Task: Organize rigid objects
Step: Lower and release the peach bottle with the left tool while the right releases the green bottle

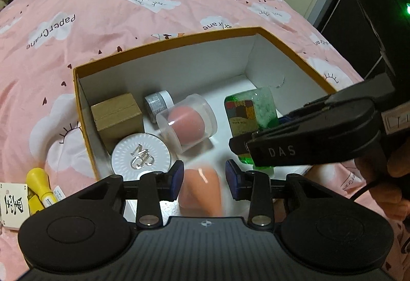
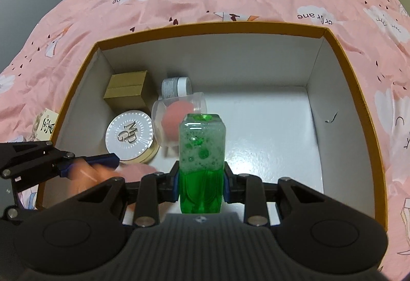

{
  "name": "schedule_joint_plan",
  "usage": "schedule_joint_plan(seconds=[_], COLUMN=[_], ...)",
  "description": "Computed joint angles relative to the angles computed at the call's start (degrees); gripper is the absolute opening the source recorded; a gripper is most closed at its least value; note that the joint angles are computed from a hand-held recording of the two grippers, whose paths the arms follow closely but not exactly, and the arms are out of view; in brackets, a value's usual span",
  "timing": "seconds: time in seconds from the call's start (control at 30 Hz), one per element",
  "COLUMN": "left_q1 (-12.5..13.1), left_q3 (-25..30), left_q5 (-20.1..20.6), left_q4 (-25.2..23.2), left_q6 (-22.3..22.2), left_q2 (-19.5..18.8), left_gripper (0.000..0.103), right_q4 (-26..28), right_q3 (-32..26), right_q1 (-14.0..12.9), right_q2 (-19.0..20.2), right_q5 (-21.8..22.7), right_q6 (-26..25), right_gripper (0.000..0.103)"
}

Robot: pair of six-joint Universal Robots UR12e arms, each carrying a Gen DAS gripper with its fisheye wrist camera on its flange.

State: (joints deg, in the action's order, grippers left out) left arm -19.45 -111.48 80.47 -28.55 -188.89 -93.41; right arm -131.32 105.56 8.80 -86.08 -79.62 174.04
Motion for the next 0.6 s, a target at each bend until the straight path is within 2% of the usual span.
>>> schedule_joint_plan(seconds=[0.17,0.2,0.27,0.37,0.47,0.6], left_q1=[0.86,1.0,1.71,2.68,3.65,4.24], left_q3=[-0.66,-0.9,-2.0,-3.45,-4.69,-4.96], left_q5=[-1.93,-2.2,-3.87,-5.42,-5.73,-4.17], left_q4=[1.23,1.63,3.84,6.86,10.33,11.74], left_q6=[-1.07,-1.41,-2.44,-4.79,-8.07,-10.17], left_q2=[0.49,0.71,1.36,2.35,3.3,3.9], left_gripper=[0.042,0.045,0.05,0.052,0.056,0.058], right_q4=[0.23,0.27,0.5,0.98,1.28,1.74], right_q3=[-0.14,-0.19,-0.29,-0.53,-0.66,-0.67], right_q1=[0.28,0.31,0.29,0.16,0.32,0.77], right_q2=[0.22,0.28,0.34,0.55,0.87,1.16], right_q5=[-0.19,-0.22,-0.19,-0.01,-0.32,-0.23], right_q6=[-0.3,-0.35,-0.2,0.1,0.12,-0.04], right_gripper=[0.029,0.029,0.029,0.029,0.029,0.029])
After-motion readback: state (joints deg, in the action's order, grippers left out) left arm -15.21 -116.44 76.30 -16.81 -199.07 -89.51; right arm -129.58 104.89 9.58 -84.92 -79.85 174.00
